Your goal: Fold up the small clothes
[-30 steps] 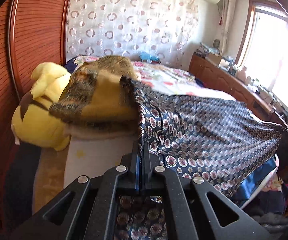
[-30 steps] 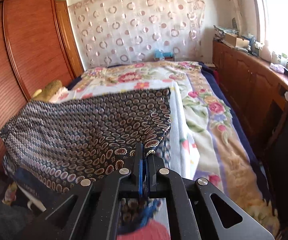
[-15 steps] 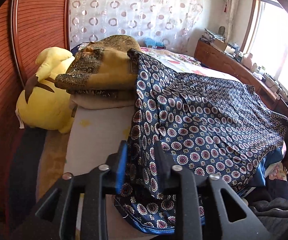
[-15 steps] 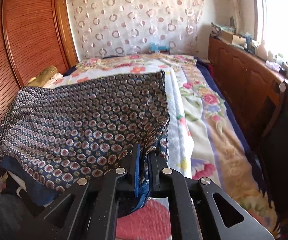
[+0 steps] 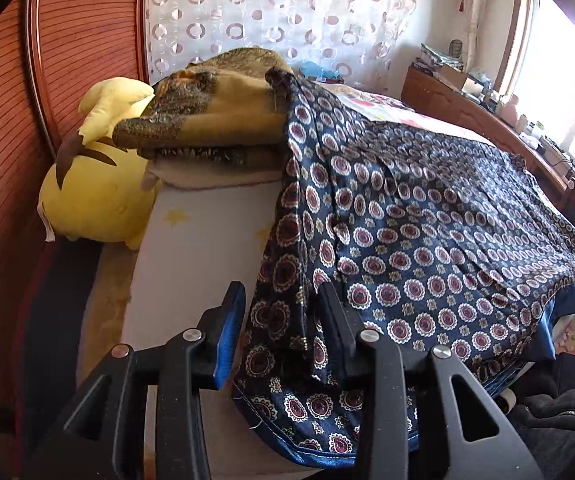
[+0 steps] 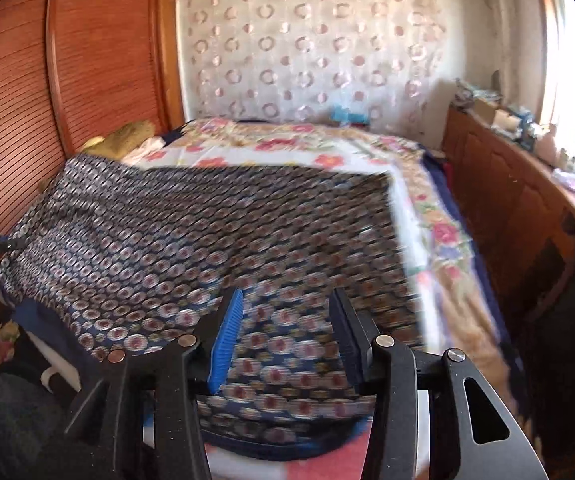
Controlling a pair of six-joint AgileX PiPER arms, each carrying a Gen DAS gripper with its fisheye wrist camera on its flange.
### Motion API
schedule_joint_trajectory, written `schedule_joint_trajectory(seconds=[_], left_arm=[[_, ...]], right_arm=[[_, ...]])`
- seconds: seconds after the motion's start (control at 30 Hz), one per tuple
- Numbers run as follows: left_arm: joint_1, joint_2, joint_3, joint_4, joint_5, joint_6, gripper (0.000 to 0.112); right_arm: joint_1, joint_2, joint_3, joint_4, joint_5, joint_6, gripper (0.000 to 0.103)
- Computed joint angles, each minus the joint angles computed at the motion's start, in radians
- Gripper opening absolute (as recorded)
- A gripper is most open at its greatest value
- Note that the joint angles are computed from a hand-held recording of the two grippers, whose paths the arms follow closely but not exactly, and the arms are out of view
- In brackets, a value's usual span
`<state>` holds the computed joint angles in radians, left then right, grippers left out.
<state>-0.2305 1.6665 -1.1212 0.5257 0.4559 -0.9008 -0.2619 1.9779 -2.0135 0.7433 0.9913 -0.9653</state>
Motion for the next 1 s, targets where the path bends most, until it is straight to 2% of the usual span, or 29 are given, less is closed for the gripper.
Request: schedule_joint_trajectory(seconds=[0.17,0.33,0.53,0.63,0.77,0.87,0.93,1.0], left_arm=[[-0.006,0.011,0.004,0.017,0.004,-0.019,0.039],[-0.004,0.006,0.017,0.034,-0.006,-0.035,0.039],[-0.031,-0.006,0.038,0.096,0.003,-0.106,0.039],[-0.034,-0.025,0.060,0.093,-0.005,-0.118,0.039],[-0.050,-0.056,0.107,0.139,-0.025,-0.185,0.039],[-0.044,-0.062,0.116,0.107,-0.051,-0.154,0.034],[-0.030,-0.062,0.112,0.029,-0.073,-0.079,0.028],[-0.023,-0.059,0.107,-0.005,-0.084,-0.050,0.028]], right_arm=[[0.069,0.002,0.041,-0.015,-0.011,-0.006,0.046],[0.125,0.065,-0.017,-0.046,-0.016,0.010,0.047],[0.157,0.105,-0.026,-0.116,-0.047,0.032,0.054],[0.168,0.086,0.066,-0.100,-0.129,-0.007,0.061],[0.155,0.082,0.109,-0.056,-0.173,-0.048,0.071],[0.144,0.069,0.154,-0.007,-0.210,-0.099,0.079],[0.140,0.067,0.172,0.013,-0.226,-0.117,0.082],[0.131,0.060,0.198,0.044,-0.237,-0.155,0.083]])
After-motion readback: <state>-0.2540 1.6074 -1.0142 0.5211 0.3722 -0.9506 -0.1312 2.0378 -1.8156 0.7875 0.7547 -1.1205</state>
